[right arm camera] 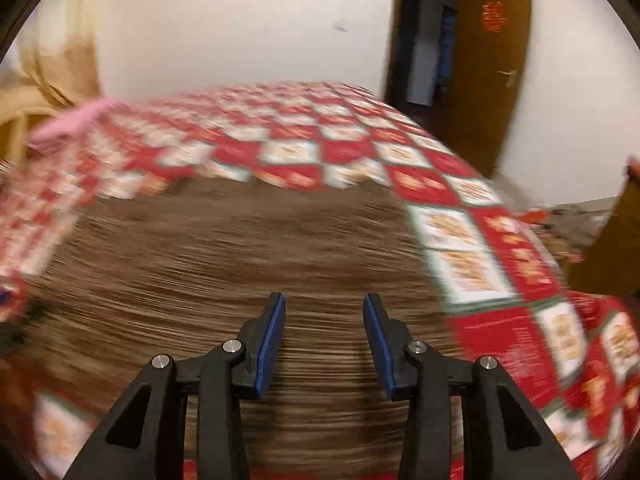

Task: Fold small clothes

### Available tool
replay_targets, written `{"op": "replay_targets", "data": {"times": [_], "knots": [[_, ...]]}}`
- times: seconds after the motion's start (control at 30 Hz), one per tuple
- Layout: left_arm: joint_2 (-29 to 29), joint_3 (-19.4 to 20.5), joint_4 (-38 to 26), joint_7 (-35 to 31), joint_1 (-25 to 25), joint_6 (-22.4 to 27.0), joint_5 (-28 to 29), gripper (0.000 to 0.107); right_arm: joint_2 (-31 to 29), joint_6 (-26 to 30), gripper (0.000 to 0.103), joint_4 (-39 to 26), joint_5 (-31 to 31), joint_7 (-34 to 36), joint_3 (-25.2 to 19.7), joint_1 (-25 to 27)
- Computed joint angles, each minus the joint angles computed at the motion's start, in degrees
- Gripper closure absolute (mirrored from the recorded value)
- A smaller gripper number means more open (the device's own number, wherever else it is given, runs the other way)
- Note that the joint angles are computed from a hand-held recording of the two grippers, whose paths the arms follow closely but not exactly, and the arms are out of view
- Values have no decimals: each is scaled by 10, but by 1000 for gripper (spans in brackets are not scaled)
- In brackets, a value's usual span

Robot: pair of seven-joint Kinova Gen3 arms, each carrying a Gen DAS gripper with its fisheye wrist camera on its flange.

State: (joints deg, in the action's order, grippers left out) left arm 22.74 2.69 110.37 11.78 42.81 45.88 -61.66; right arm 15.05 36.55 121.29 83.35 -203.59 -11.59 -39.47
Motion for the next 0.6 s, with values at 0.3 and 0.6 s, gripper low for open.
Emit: {"op": "replay_targets", "data": {"times": [0.3,0.6], "knots": [[17,-11,6,13,18,10,-9,4,77,-47,57,-54,3,35,10,-73],[-34,-35,85,215,-6,-145,-102,4,73,-60,48,-28,96,-53,-19,-41]]}}
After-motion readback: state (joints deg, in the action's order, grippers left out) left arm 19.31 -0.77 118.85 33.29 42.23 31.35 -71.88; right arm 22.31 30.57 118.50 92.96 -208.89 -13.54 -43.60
